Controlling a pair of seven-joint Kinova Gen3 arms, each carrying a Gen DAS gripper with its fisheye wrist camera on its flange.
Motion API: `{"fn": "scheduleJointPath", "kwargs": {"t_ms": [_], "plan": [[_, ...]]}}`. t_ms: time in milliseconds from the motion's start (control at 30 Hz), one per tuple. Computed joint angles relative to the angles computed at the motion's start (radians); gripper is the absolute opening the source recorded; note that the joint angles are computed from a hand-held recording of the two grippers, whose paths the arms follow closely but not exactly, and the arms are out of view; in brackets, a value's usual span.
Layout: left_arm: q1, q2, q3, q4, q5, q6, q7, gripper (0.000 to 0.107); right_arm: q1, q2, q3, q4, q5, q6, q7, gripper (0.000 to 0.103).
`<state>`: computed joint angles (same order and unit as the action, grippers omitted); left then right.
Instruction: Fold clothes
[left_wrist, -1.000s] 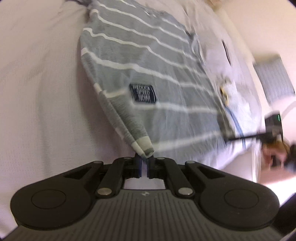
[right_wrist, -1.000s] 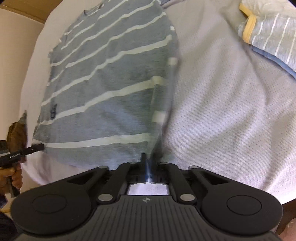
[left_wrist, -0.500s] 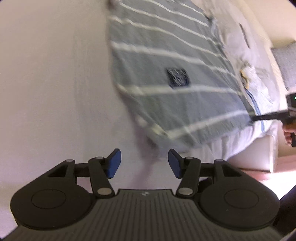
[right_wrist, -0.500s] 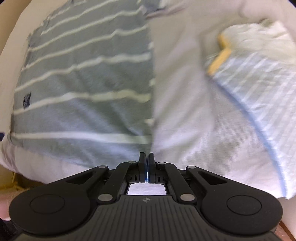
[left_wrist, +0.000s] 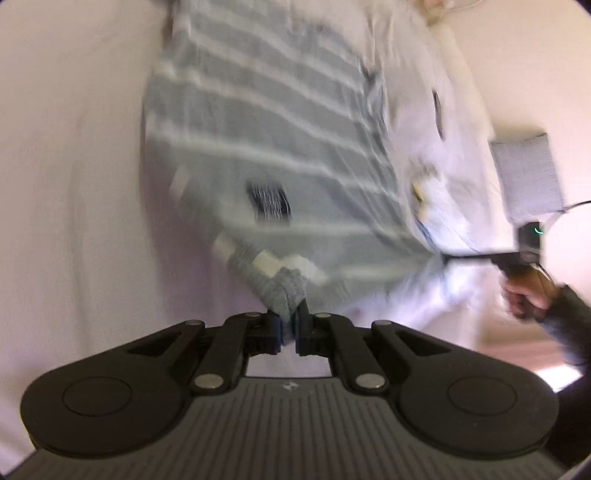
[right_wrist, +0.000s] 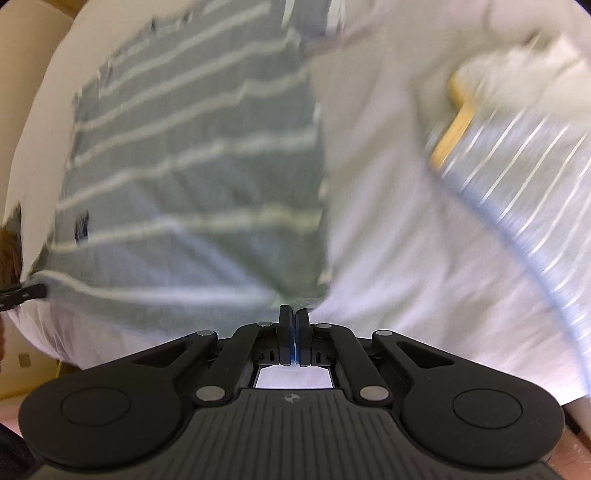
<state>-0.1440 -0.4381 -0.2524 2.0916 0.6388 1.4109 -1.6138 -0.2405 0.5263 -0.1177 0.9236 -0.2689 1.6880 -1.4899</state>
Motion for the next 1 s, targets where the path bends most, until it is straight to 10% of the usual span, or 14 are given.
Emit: {"fn": "scheduleJointPath", "kwargs": {"t_ms": [233,367,433,533,633,833,1000], "plan": [[-0.029,0.060,0.065,0.021,-0.125,0.065,0.019,0.008,-0.037,0.090,0.007,-0.165,0.072,0.172,0.015,0.000],[0.008,0.006,0.195,0.070,-0.162,-0.035,0.097,0.051,-0.051,0.057,0.011,-0.007,0.078,0.093,0.025,0.000],[0.041,-0.019,0.249,0.083,-0.187,-0.083,0.164,0.053,-0.052,0.037,0.010,0.058,0.077,0.052,0.023,0.001],[0.029,-0.056,0.308,0.112,-0.184,-0.154,0.271,0.046,-0.044,0.010,0.012,0.120,0.070,0.004,0.012,0.002],[0.046,-0.081,0.269,0.144,-0.154,-0.194,0.331,0.000,-0.042,-0.013,0.012,0.151,0.073,-0.029,0.007,0.002],[0.129,-0.059,0.097,0.111,-0.149,-0.043,0.287,0.001,-0.059,-0.026,0.017,0.119,0.130,0.006,0.021,0.000],[0.068,-0.042,0.124,0.077,-0.228,0.028,0.312,0.004,-0.094,-0.033,0.034,0.146,0.230,0.008,0.052,0.000]]}}
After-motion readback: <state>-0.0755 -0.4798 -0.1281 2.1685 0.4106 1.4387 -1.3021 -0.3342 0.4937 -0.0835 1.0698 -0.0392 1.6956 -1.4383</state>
